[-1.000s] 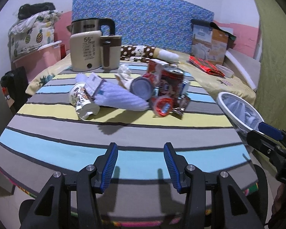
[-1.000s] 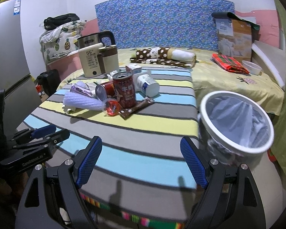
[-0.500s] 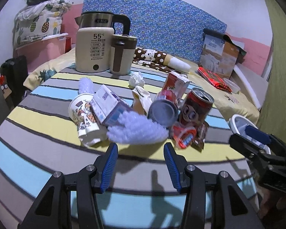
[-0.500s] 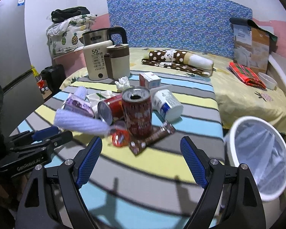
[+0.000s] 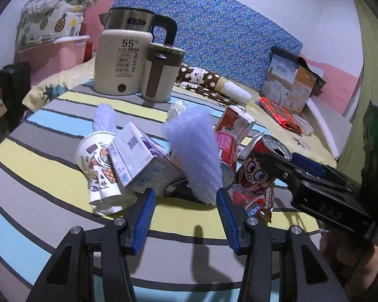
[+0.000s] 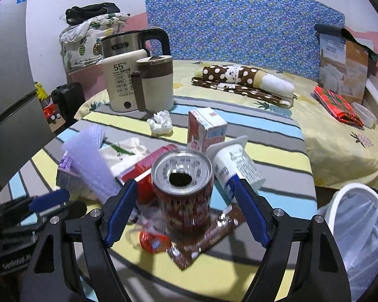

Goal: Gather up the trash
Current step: 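Grasp the white foam mesh sleeve with the left tool while the right tool grasps the open red can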

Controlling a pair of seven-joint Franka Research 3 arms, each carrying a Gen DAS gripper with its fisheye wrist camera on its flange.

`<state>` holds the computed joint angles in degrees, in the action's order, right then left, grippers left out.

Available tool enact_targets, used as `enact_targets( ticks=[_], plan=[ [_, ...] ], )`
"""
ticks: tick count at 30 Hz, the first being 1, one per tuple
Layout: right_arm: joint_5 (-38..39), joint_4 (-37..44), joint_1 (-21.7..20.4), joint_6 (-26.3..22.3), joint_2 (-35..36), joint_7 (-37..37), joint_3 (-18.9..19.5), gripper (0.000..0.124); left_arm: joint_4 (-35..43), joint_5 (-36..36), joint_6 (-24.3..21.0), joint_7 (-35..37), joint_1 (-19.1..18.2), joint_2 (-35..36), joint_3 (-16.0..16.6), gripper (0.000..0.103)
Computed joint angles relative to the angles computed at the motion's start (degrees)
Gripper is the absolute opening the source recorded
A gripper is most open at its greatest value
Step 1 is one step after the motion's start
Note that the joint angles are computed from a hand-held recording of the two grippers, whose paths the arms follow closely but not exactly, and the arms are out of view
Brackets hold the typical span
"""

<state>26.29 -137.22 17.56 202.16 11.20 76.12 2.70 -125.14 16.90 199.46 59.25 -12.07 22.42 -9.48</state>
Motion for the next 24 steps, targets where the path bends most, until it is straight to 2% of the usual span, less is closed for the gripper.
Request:
enact_targets(
  ticks=[2,6,9,12,15,17,18,19,22,24],
  plan=[
    [-1.0,0.76,-0.67,-1.24,0.26,0.44,0.25,0.063,1.03,1.14,-0.7,-0.4,0.95,0.6,-1.06,0.05],
    [-5.16,0.67,-3.51,-1.75,0.15,4.04,1.88,0.055,3.34,0.16,-1.67,-0.27,-0.36,1.53,-0.1,0.051],
    [-8.47,0.0,-5.44,-1.48,-0.2,6.97,3.06,0.055,4.62,-1.58,-1.09,0.21,-2.41,1.86,1.7,0.056],
    [-12.65,-0.2,-7.67,-1.3,-0.31,10.97,4.31,0.055,6.45,-4.48,-1.72,1.04,-5.38,2.46,4.14,0.056],
    [-18.85,-1.13,-10.78,-0.52,-0.78,16.49,5.97,0.055,8.53,-4.21,-2.98,-0.34,-3.33,3.75,2.08,0.056],
    [-22.18,-1.43,-11.87,-0.25,-0.98,19.39,6.27,0.055,9.69,-4.54,-4.05,-0.82,-3.73,4.38,2.47,0.052],
    [-23.52,-1.63,-12.21,-0.01,-1.1,20.58,6.29,0.055,10.12,-4.59,-4.73,-1.08,-3.85,4.58,2.6,0.04],
    [-24.7,-1.77,-12.44,0.18,-1.17,21.66,6.24,0.055,10.62,-4.25,-5.33,-1.27,-3.5,4.88,2.27,0.034],
    [-27.98,-2.23,-13.14,0.92,-1.59,24.72,6.02,0.055,10.08,-4.16,-4.97,-1.7,-4.25,4.44,3.27,0.028],
    [-30.3,-2.82,-13.76,1.64,-2.15,27.06,5.86,0.055,8.84,-4.69,-4.08,-1.05,-6.39,3.33,5.5,0.027]
  ],
)
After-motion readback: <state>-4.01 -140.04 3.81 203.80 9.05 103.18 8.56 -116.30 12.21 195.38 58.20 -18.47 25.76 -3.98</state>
